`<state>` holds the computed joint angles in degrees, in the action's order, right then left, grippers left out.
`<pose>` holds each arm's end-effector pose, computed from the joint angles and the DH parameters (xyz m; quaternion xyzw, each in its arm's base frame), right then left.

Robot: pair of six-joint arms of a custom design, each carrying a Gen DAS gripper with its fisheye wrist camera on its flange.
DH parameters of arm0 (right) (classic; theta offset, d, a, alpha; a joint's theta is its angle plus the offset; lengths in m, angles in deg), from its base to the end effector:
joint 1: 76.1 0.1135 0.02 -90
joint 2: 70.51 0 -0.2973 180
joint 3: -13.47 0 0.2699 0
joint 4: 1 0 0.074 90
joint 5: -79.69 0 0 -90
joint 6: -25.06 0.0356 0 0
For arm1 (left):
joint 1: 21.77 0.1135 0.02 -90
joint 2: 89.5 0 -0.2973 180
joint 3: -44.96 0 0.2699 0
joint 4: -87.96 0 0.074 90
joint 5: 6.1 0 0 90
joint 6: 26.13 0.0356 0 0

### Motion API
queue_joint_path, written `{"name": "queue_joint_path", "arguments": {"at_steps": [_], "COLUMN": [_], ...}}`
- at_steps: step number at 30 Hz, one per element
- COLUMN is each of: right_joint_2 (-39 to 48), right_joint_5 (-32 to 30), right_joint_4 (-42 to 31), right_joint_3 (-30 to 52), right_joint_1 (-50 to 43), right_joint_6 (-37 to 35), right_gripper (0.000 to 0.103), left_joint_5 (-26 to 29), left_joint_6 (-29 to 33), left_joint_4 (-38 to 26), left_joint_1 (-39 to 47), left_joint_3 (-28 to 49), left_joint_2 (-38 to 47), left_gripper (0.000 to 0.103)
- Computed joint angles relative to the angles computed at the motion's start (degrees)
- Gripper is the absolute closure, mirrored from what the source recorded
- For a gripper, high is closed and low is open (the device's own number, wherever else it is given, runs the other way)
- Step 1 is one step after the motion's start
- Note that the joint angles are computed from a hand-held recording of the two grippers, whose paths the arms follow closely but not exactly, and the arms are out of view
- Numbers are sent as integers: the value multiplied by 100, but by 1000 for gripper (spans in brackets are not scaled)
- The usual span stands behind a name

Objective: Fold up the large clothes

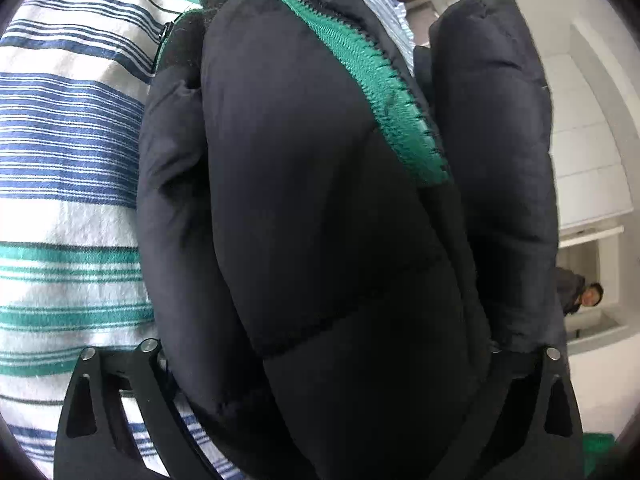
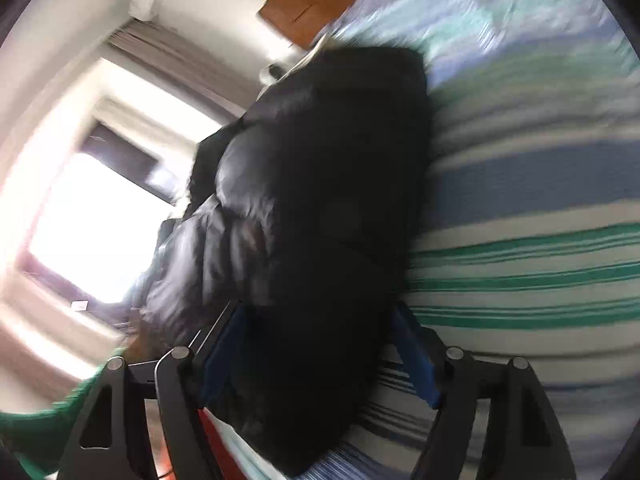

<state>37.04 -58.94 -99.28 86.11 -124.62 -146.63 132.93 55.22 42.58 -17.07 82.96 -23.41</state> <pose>0.1950 -0.1803 0.1714 -0.0966 0.8553 0.4654 0.2061 0.1670 -0.0132 0.1649 -0.0454 0.9012 -0.4149 0.1166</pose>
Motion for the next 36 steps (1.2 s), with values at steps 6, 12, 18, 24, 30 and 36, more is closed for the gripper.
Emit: {"name": "queue_joint_path", "arguments": {"at_steps": [6, 12, 18, 24, 30, 36], "right_joint_2": [-162, -1751, -1884, -1001, 705, 1555], "right_joint_5": [-210, -110, -818, -1399, -1116, -784], "right_joint_4": [798, 686, -207, 547, 1172, 2024], "right_joint_3": [-192, -715, 146, 1768, 3431, 3096], "right_joint_1": [761, 541, 741, 1773, 2374, 2140], "right_joint_6": [753, -290, -746, 749, 1990, 3078], "right_gripper": [19, 37, 38, 38, 38, 20], "left_joint_5": [-253, -824, -1339, -1787, -1928, -1725], "left_joint_6": [-891, -1528, -2140, -2056, -1987, -2555], "left_joint_4": [708, 486, 272, 908, 1633, 2718], "left_joint_1": [-395, -834, -1264, -1333, -1261, -1241], "left_joint_3": [-12, -95, 642, 2184, 3229, 2736], "left_joint_2": [216, -1102, -1674, 66, 2099, 3165], "left_gripper": [1, 59, 61, 61, 59, 33]}}
